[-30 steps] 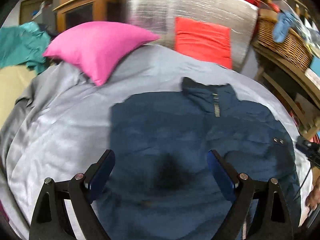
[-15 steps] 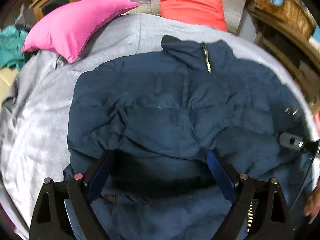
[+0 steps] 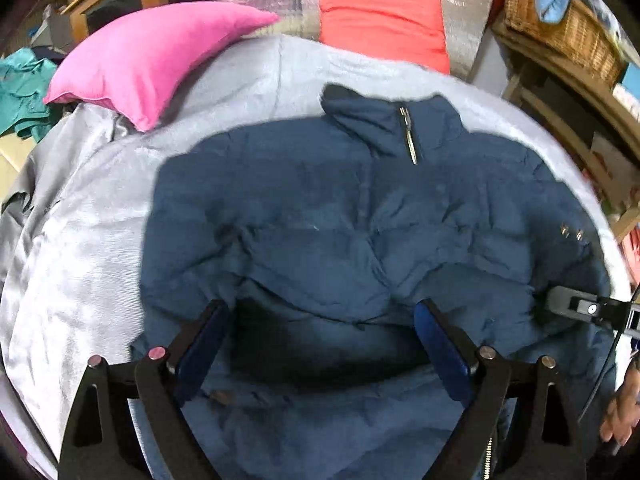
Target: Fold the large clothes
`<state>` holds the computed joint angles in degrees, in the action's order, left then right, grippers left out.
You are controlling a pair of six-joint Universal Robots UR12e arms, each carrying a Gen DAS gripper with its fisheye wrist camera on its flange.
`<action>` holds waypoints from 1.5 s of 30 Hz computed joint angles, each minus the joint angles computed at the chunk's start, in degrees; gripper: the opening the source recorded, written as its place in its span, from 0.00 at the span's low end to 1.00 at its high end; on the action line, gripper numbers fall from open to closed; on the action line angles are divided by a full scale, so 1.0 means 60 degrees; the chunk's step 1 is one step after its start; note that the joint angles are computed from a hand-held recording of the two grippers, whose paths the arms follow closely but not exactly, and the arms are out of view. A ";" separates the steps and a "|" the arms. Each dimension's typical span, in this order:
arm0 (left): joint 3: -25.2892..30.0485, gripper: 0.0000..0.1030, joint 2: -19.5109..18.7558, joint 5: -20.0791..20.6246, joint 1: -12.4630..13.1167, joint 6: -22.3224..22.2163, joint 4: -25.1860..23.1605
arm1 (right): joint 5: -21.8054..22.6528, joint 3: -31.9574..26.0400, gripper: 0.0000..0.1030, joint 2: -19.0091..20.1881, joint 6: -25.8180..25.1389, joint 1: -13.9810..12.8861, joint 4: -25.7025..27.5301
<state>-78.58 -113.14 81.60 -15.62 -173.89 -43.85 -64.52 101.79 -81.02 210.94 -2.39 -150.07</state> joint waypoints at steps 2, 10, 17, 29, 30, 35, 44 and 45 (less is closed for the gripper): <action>-0.0152 0.91 0.0129 0.0259 0.0070 -0.0104 0.0322 | -0.0142 0.0123 0.26 -0.0221 -0.0078 -0.0145 0.0187; 0.0157 0.91 -0.0101 0.0787 0.0335 -0.0364 -0.0912 | 0.0376 0.0227 0.24 -0.0428 -0.0425 -0.0532 0.1377; -0.0267 0.91 0.0270 0.0542 0.0507 -0.0546 0.0320 | -0.0573 0.0854 0.27 -0.0874 0.1301 -0.1054 -0.0936; 0.0114 0.91 -0.0122 0.1851 0.0287 -0.0461 -0.0782 | -0.1146 0.0121 0.25 0.0166 0.2026 -0.1027 -0.0493; 0.0087 0.91 -0.0090 0.1832 0.0293 -0.0429 -0.0742 | -0.1205 0.0132 0.25 0.0112 0.2041 -0.1019 -0.0513; -0.0406 0.91 0.0337 0.1275 0.0428 -0.0283 0.0117 | -0.0787 0.0654 0.27 -0.0566 0.1908 -0.1058 -0.1445; -0.0522 0.91 0.0374 0.1757 0.0450 0.0110 -0.0652 | -0.1092 0.0711 0.26 -0.0891 0.0664 -0.0314 0.0503; -0.0475 0.92 0.0321 0.1598 0.0502 0.0051 -0.0800 | -0.1095 0.0639 0.26 -0.0784 0.0621 -0.0265 0.0942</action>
<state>-81.43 -111.22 91.18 -12.61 -173.58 -48.65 -71.09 105.63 -85.73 214.67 -3.98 -144.42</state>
